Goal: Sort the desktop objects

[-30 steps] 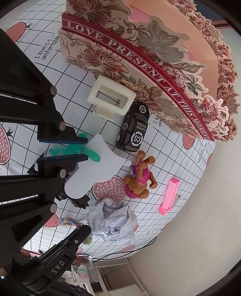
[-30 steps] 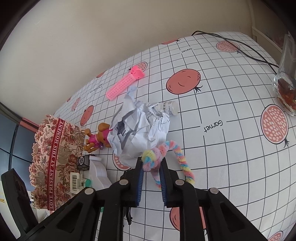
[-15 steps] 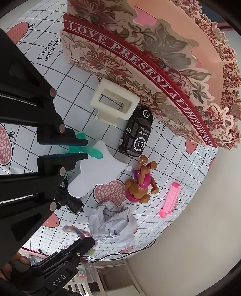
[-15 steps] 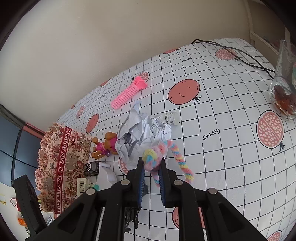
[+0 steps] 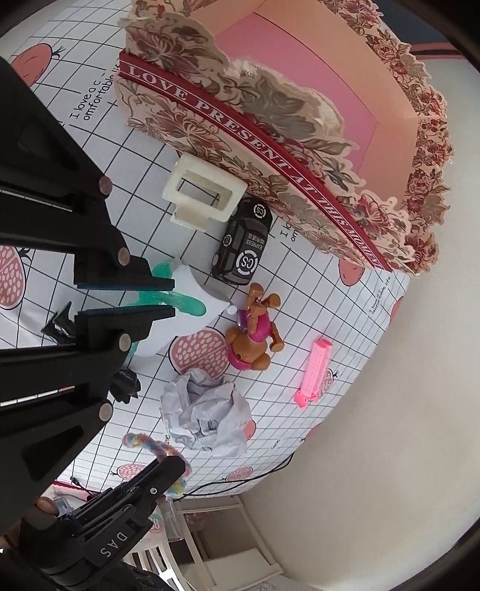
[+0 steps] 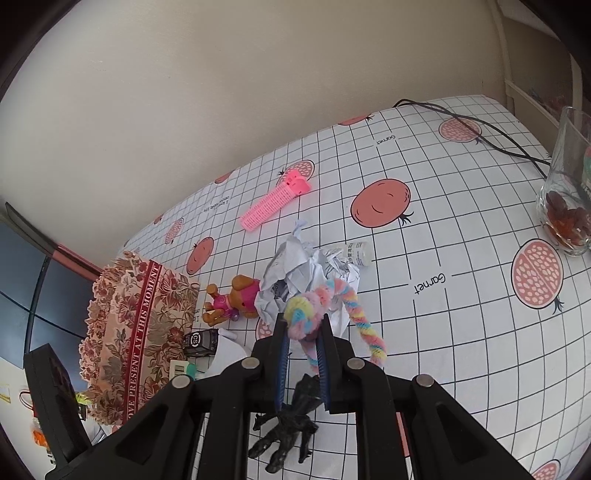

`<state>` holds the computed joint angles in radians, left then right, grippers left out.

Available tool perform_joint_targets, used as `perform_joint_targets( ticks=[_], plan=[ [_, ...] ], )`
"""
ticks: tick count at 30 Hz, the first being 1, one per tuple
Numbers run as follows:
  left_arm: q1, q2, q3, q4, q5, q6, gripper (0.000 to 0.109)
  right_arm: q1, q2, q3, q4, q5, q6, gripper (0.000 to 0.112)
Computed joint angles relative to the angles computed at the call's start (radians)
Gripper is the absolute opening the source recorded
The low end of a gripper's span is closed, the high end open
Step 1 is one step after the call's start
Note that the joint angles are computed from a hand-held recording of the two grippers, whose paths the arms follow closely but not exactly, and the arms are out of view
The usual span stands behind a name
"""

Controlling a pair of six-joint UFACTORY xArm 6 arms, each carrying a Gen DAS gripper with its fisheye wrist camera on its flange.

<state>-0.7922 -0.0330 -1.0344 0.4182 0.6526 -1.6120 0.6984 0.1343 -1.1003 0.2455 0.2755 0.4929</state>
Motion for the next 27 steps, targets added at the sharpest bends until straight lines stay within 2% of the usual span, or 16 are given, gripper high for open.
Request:
perform_joint_targets(
  ticks=[13,27],
  plan=[
    [-0.021,-0.066,-0.045,0.214,0.022,-0.112,0.007,0.007,-0.059,-0.003,0.009,-0.074,-0.002,0.016],
    [-0.048,-0.176,-0.031,0.400,0.144,-0.226,0.007,0.046,-0.093,-0.035,-0.083,-0.110,0.058,0.016]
  ],
)
